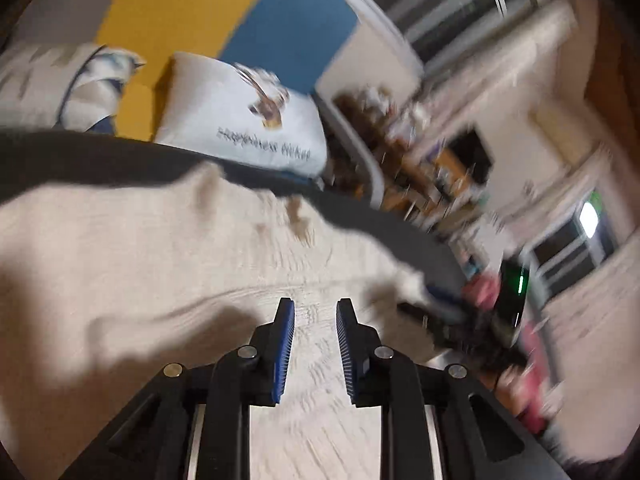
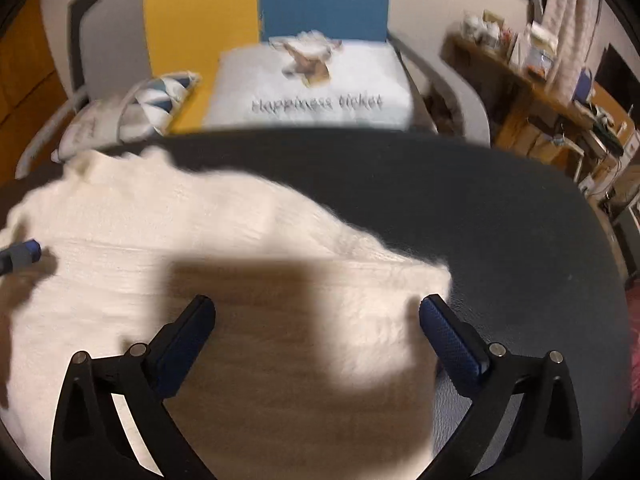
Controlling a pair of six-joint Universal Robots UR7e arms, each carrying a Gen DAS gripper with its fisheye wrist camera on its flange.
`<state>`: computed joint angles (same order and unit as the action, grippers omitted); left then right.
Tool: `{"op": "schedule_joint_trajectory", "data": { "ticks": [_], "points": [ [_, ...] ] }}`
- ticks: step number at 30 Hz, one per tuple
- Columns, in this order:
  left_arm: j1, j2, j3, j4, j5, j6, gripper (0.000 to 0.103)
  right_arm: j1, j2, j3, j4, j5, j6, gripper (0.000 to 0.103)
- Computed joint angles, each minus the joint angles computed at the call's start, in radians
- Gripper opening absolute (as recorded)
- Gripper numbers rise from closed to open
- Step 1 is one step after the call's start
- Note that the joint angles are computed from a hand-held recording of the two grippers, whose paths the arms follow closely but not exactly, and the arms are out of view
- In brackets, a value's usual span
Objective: Fold clothes
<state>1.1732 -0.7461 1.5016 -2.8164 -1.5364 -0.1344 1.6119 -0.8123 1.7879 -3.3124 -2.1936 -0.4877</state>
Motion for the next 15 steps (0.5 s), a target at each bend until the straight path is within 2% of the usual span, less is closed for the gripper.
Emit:
{"op": "schedule_joint_trajectory", "data": {
  "ticks": [2,4,6,7,8,9,11,15],
  "points": [
    [0.014,-0.047,0.061,-0.033,-0.009,-0.023,0.021,0.021,-0.012,0.037,0.002,0.042,-0.018,0.103],
    [0.016,-0.081,0.104,-0.034,0.010,-0.022,0.021,0.039,-0.002,0.051,0.002,0.039,-0.025,0.103],
    [-0.003,-0.092,0.124,0.011,0.077,0.012,0.021,0.047,0.025,0.035,0.033,-0.008,0.007,0.103],
    [-0.019,-0.086,0.123,0.054,0.155,0.029,0.021,0.045,0.043,0.022,0.048,-0.037,0.028,0.103],
    [-0.028,-0.071,0.117,0.083,0.225,0.038,0.015,0.041,0.054,0.020,0.037,-0.045,0.033,0.103],
    [-0.031,-0.065,0.122,0.071,0.254,0.036,0.014,0.034,0.061,0.026,0.003,-0.036,0.027,0.103],
    [-0.017,-0.065,0.135,0.025,0.218,0.034,0.013,0.026,0.074,0.036,-0.055,-0.026,0.020,0.103],
    [-0.014,-0.071,0.127,-0.005,0.180,0.031,0.020,0.039,0.066,0.042,-0.023,-0.057,0.045,0.103]
  ]
}}
